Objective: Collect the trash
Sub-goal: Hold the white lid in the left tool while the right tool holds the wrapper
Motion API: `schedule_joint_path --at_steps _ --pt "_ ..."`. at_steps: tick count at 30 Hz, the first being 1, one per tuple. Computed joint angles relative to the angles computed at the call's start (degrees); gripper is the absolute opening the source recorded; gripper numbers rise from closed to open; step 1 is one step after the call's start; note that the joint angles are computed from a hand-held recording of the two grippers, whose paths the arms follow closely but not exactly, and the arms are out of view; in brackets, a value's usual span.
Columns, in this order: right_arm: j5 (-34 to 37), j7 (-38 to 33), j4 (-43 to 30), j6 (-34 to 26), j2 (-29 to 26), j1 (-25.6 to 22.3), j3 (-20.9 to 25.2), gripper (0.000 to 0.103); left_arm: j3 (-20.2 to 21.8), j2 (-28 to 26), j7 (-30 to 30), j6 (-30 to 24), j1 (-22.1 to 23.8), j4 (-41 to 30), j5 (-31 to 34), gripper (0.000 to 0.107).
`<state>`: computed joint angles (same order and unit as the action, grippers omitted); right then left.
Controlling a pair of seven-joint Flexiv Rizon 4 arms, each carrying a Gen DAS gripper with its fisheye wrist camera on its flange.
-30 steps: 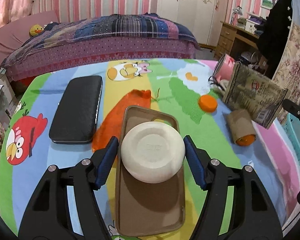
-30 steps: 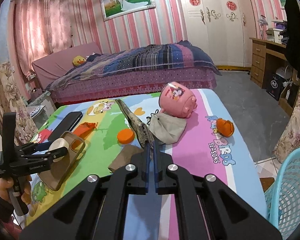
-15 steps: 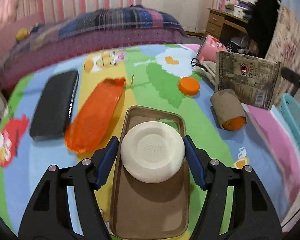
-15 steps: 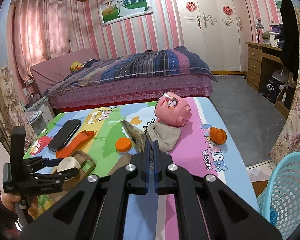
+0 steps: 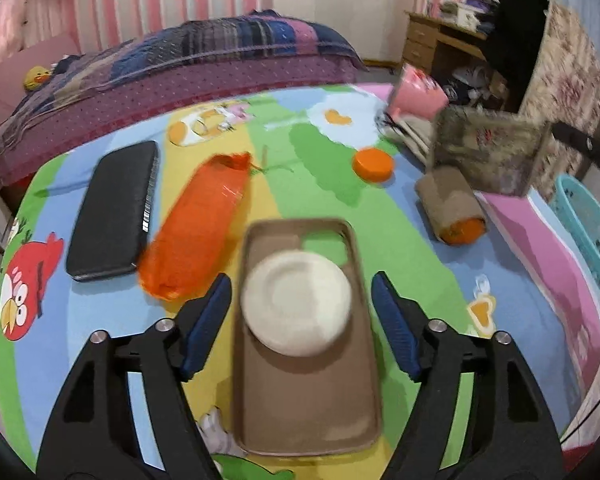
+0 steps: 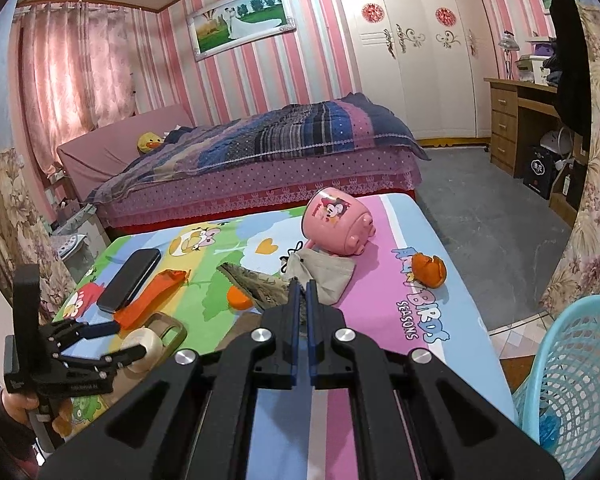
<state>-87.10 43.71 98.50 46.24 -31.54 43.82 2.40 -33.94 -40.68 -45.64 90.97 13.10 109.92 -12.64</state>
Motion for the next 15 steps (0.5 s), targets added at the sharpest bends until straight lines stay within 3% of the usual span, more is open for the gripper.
schedule_joint_path --at_steps 2,5,15 --pt "-0.2 0.5 0.2 0.3 0.0 -0.2 0.0 0.003 3.3 1.0 -0.5 0.2 -2.8 0.1 0.5 0.066" --pt "-0.8 1.6 0.6 0.8 0.1 -0.6 -0.1 0.003 4.8 0.9 -0.9 0.6 -4.1 -0.3 0.6 0.066" --pt "-1.0 1.8 0.4 0.5 0.0 -0.5 0.1 0.003 1.5 -0.7 -0.7 -1.2 -1.9 -1.0 -1.7 0.062"
